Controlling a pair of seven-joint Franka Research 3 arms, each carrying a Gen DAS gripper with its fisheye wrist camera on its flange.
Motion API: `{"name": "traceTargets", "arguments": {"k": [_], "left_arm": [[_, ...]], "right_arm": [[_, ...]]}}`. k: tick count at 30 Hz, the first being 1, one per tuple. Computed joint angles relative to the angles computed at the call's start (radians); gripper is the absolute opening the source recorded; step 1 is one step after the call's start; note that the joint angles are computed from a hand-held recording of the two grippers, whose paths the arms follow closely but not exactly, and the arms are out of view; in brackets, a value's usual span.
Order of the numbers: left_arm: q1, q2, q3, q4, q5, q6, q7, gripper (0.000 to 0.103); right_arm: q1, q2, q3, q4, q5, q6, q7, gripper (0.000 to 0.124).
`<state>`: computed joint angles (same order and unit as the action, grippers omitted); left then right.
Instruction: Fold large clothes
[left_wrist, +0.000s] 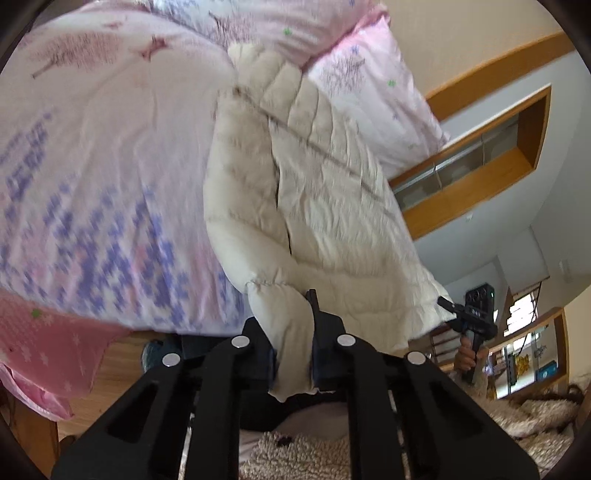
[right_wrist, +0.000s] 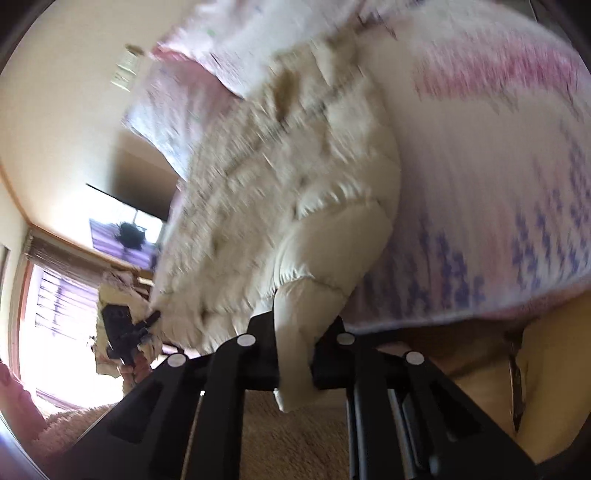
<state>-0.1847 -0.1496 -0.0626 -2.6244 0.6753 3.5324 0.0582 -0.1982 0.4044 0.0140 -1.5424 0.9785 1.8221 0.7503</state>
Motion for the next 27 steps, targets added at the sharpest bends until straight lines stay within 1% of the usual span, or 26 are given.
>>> {"name": "traceTargets", "arguments": {"k": [2,4,5,7,8,9,11,12,14,15,17,19,21,23,24,27], "left_arm": [[0.039,-0.022,-0.054,-0.024,-0.111,0.005,0.087,0.011],[0.06,-0.038,-0.089,-0.041,-0.204,0.018,0.16,0.011],[0.062,-0.045,-0.095,-0.047,-0.234,0.024,0.183,0.011],[0.078,-0.065,-0.125,-0.065,-0.32,0.05,0.252,0.011],[0.076,-0.073,-0.128,-0.069,-0.342,0.053,0.274,0.011],[0.091,-0.088,-0.154,-0.077,-0.394,0.064,0.318,0.011],[0.093,-0.103,-0.167,-0.075,-0.444,0.062,0.369,0.011],[0.107,-0.115,-0.189,-0.075,-0.486,0.058,0.408,0.011],[0.126,-0.128,-0.217,-0.07,-0.55,0.058,0.467,0.011],[0.136,-0.128,-0.226,-0.064,-0.578,0.068,0.494,0.011],[0.128,-0.123,-0.21,-0.051,-0.594,0.075,0.519,0.011],[0.15,-0.111,-0.23,-0.016,-0.639,0.054,0.576,0.011],[0.152,-0.094,-0.218,0.028,-0.643,0.029,0.611,0.011],[0.167,-0.079,-0.222,0.07,-0.659,0.009,0.654,0.011],[0.202,-0.068,-0.256,0.105,-0.697,-0.013,0.706,0.011],[0.249,-0.035,-0.292,0.174,-0.769,-0.024,0.793,0.011]], "right_arm": [[-0.007,-0.032,0.009,-0.031,0.063,0.04,-0.045,0.012],[-0.011,-0.051,0.014,-0.053,0.124,0.066,-0.089,0.011],[-0.014,-0.058,0.015,-0.062,0.155,0.07,-0.111,0.011],[-0.022,-0.078,0.015,-0.088,0.217,0.076,-0.17,0.01],[-0.021,-0.089,0.013,-0.1,0.241,0.083,-0.195,0.01],[-0.021,-0.095,0.011,-0.105,0.263,0.085,-0.213,0.01],[-0.019,-0.109,0.005,-0.118,0.298,0.086,-0.242,0.009],[-0.017,-0.112,0.002,-0.122,0.314,0.087,-0.253,0.009],[-0.016,-0.116,0.001,-0.119,0.359,0.089,-0.274,0.009],[-0.015,-0.116,0.001,-0.118,0.38,0.089,-0.281,0.009],[-0.007,-0.11,0.005,-0.105,0.42,0.105,-0.288,0.009],[0.001,-0.097,0.01,-0.08,0.447,0.126,-0.297,0.009],[0.012,-0.084,0.018,-0.047,0.463,0.16,-0.304,0.009],[0.023,-0.082,0.027,-0.029,0.476,0.198,-0.322,0.009],[0.029,-0.076,0.032,-0.013,0.48,0.217,-0.328,0.009],[0.055,-0.037,0.049,0.073,0.476,0.295,-0.33,0.009]]}}
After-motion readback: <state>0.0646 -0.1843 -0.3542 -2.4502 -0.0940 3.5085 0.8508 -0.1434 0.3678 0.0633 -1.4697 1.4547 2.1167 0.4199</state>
